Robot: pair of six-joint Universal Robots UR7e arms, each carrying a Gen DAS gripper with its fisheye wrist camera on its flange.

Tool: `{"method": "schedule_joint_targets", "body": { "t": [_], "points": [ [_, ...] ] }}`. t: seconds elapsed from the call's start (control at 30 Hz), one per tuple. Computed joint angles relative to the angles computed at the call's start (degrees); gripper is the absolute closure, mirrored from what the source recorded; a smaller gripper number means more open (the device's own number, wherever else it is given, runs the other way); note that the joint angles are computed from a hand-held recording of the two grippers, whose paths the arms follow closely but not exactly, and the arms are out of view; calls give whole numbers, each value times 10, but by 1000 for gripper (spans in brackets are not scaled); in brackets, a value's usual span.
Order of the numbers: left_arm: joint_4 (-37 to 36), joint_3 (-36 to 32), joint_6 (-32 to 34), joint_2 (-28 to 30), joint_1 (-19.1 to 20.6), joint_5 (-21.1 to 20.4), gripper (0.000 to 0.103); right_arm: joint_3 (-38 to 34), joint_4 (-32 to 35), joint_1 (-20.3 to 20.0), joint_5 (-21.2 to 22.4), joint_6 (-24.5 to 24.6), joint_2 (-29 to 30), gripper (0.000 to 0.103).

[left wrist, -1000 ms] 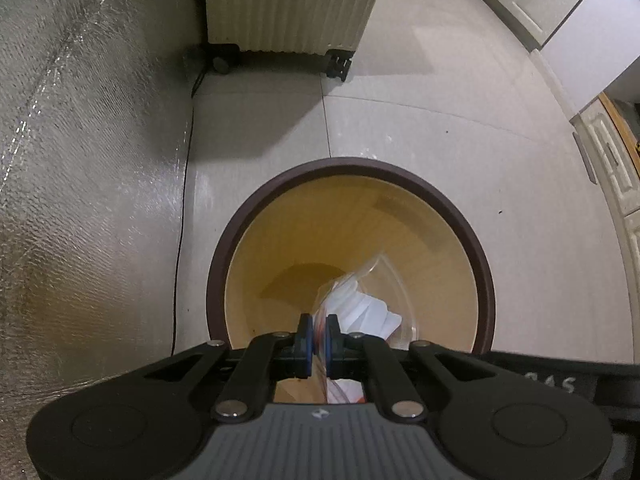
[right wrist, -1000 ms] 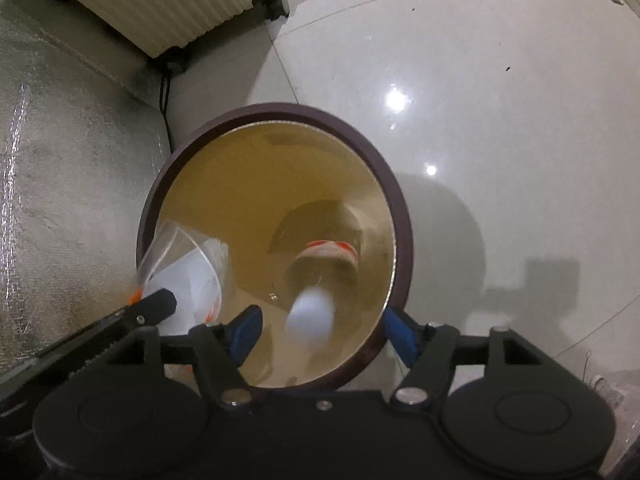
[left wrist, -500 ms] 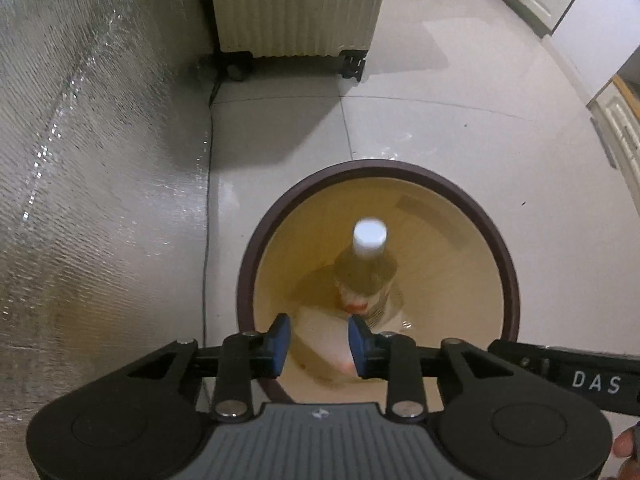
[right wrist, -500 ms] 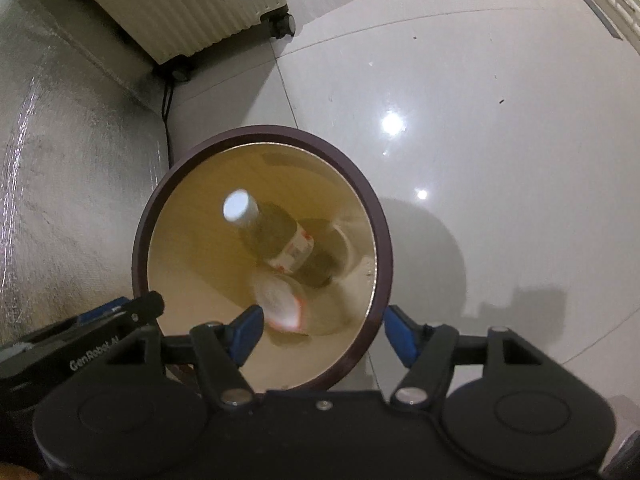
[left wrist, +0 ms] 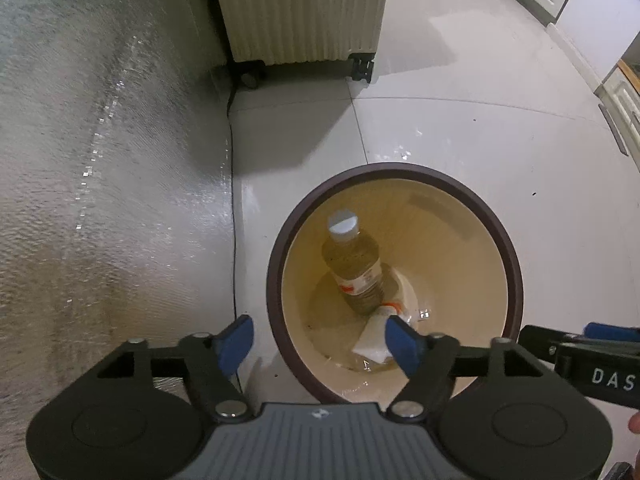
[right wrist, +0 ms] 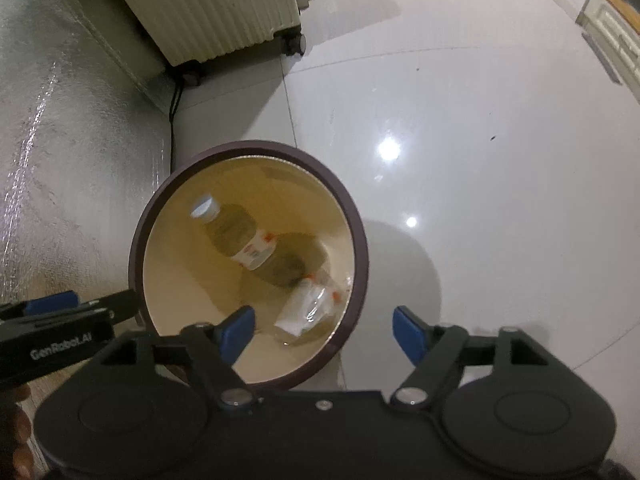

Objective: Collect trash
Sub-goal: 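Open both tools to drop the bottle and bag into the wastebasket, then raise both open tools and turn back toward the table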

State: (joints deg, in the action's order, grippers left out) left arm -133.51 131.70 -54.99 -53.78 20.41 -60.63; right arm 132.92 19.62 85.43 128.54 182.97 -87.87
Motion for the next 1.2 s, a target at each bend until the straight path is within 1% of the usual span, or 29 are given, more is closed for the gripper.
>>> {"method": "schedule_joint_targets", "body": {
  "t": [0.13,0.27,0.33,0.37,0.4,0.43,0.53,0.6,0.67,0.8,0.93,1.0,1.07,1.1,1.13,1.2],
  "points": [
    [32,2,-23,-19,-15,3,15,0,10,20,24,9,-6,15],
    [60,8,-38,-44,-32,0,9,4,18,44,39,18,-13,11],
    [71,9,-47,-52,-38,2,6,12,11,54,41,10,-24,9],
    [77,11,-53,-58,-42,3,5,15,12,59,43,9,-28,7],
    [86,12,-60,-63,-47,1,4,18,13,64,46,11,-31,3],
    [97,11,-66,-67,-50,0,2,20,18,68,49,14,-33,2],
    [127,9,-83,-78,-59,-1,1,26,31,84,63,27,-37,0],
    [143,11,-93,-90,-66,-6,0,24,44,105,88,52,-31,0],
    [161,13,-103,-103,-74,-10,0,24,59,131,108,85,-29,0],
    [190,18,-120,-131,-85,-23,0,26,94,159,118,144,-40,0],
    [218,23,-136,-163,-112,-37,0,38,137,212,139,226,-44,0],
    [233,22,-147,-175,-127,-43,0,41,175,247,145,283,-35,0],
    [245,23,-153,-189,-144,-50,0,39,220,299,162,354,-21,0],
    [251,22,-155,-193,-151,-53,0,38,239,319,166,380,-19,0],
    [256,20,-157,-196,-159,-56,0,36,264,343,170,417,-15,0],
    [269,17,-164,-207,-176,-62,0,30,329,399,176,506,-6,0]
  ]
}}
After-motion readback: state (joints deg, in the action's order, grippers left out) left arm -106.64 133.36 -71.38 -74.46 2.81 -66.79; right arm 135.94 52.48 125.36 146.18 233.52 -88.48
